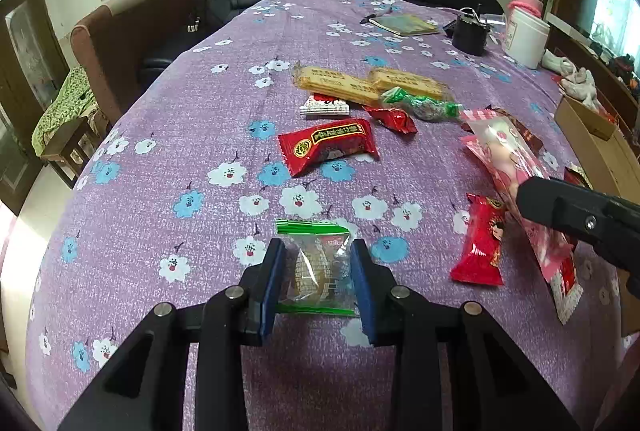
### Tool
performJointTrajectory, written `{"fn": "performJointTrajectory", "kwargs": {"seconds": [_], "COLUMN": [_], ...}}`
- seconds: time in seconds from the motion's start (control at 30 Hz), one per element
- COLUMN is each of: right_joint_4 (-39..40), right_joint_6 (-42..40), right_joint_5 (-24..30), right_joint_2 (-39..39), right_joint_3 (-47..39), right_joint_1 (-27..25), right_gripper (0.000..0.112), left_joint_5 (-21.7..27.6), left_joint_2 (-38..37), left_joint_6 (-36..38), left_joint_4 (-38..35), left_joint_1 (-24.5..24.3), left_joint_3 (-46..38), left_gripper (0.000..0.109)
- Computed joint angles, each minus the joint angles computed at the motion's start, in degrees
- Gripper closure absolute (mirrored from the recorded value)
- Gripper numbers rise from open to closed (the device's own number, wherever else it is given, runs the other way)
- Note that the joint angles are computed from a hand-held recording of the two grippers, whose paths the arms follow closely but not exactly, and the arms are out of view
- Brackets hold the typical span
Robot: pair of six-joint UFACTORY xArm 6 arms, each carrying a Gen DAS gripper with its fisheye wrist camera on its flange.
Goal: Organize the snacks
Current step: 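Carry both snacks over the cardboard box and open the right tool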
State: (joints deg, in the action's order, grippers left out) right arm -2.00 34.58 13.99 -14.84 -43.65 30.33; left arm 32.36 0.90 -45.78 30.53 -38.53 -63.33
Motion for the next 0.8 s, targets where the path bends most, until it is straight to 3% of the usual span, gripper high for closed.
{"fn": "performJointTrajectory", "kwargs": {"seconds": [0.5,0.8], "right_joint_4": [0.12,-3.92], "right_joint_6": [1.25,11.04], "right_joint_5": [0.12,2.58], "right_joint_2": [-2.8,-12.63], "right_joint_3": [1.49,6.68], "right_joint_1": [-2.29,-13.47], "right_gripper": [0.083,0.084], "left_joint_5": [-0.31,-2.02], "left_joint_2": [-0.18,4.15], "left_joint_6": [1.35,9.92], "left_joint_4": [-1.04,-8.39], "left_joint_1": [-1.38,-4.71], "left_joint_3": [-1.09,-8.41], "left_gripper": [0.076,0.076]}}
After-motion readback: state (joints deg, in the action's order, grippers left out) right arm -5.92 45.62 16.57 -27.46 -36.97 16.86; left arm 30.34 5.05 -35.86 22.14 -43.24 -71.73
